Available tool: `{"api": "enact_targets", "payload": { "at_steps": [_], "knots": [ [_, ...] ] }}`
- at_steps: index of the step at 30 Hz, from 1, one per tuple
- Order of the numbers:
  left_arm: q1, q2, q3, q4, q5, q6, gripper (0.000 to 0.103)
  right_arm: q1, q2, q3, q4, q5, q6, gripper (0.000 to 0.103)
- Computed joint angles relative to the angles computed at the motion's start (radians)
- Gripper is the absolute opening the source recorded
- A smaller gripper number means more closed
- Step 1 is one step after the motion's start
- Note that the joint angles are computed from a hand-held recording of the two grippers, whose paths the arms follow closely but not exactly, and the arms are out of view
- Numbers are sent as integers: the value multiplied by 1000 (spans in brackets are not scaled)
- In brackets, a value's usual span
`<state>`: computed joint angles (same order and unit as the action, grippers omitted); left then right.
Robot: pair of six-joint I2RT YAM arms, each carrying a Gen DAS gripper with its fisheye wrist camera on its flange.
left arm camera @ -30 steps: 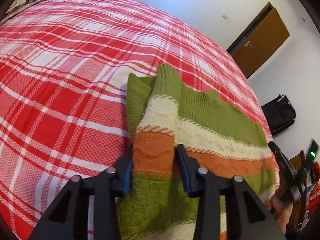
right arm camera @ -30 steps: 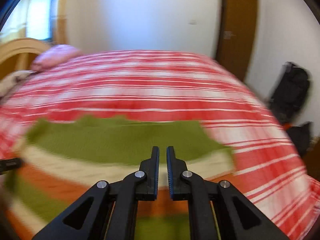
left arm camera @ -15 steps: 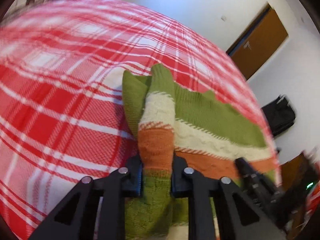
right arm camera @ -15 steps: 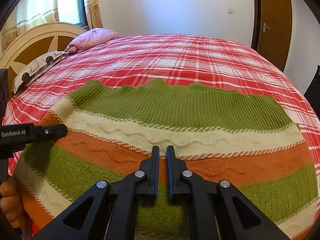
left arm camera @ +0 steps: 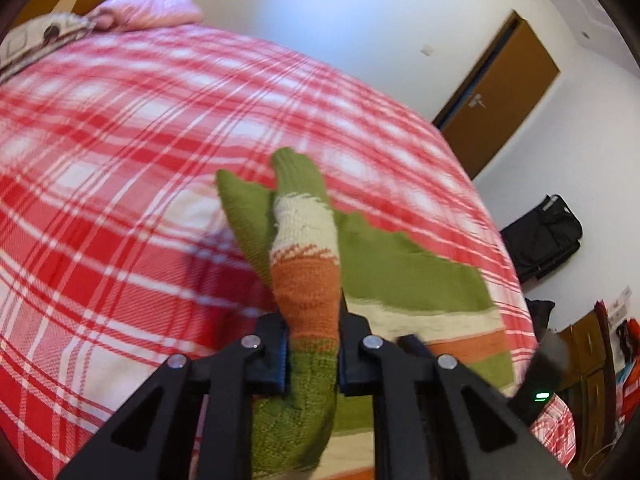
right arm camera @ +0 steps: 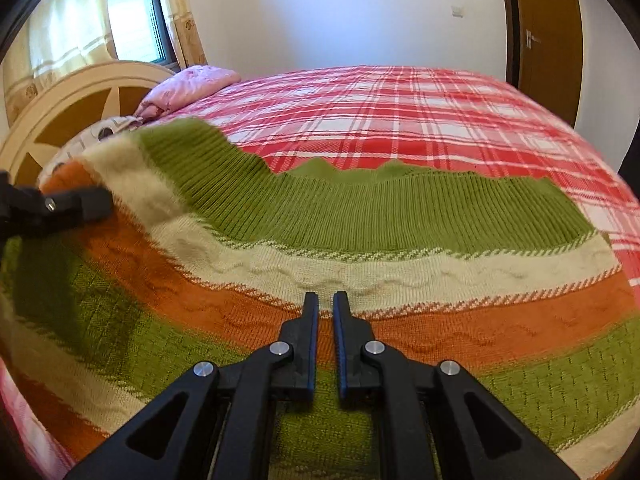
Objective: Fold small clothes
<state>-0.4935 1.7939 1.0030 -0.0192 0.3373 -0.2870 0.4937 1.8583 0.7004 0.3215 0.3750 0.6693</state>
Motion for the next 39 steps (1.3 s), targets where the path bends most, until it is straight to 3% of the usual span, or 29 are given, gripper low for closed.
{"api": "enact_targets", "payload": {
  "at_steps": [3,10,20,23,25,26,28,30,32,33,34,35,37,39],
  "knots": [
    [-67,-48,16,-35,-36,1,16,-50,-95,-128,121,-100,55,8],
    [-235,-54,71,-84,-143,10,14,-165,-407,-413,207,-141,96,8],
    [-403,177,165,-103,-306,-2,15,-246,-253,-562,519,-283,172,8],
    [-391,148,143,-100,-274,20,31,-282,-246,-575,548,-344,187,8],
    [-376,116,133,-127,-222,33,47,-343,-224,-591,601,-436,212,8],
    [-376,82,107,-126,-217,40,49,-373,-215,-604,631,-487,237,8],
    [-359,-15,19,-90,-198,71,62,-432,-201,-634,697,-591,297,8],
    [-318,-158,-117,-27,-190,114,76,-451,-157,-672,838,-653,360,8],
    [-273,-248,-219,51,-223,135,88,-417,-165,-690,900,-640,407,27],
    [-231,-312,-293,103,-244,131,96,-378,-200,-694,893,-597,425,60],
    [-202,-328,-320,131,-256,125,99,-329,-240,-690,868,-535,429,85],
    [-167,-344,-347,156,-273,120,99,-294,-275,-684,833,-488,426,87],
    [-107,-318,-341,144,-288,130,99,-222,-362,-614,639,-421,385,86],
    [-56,-277,-318,118,-287,124,99,-173,-346,-557,563,-382,372,86]
  ]
}}
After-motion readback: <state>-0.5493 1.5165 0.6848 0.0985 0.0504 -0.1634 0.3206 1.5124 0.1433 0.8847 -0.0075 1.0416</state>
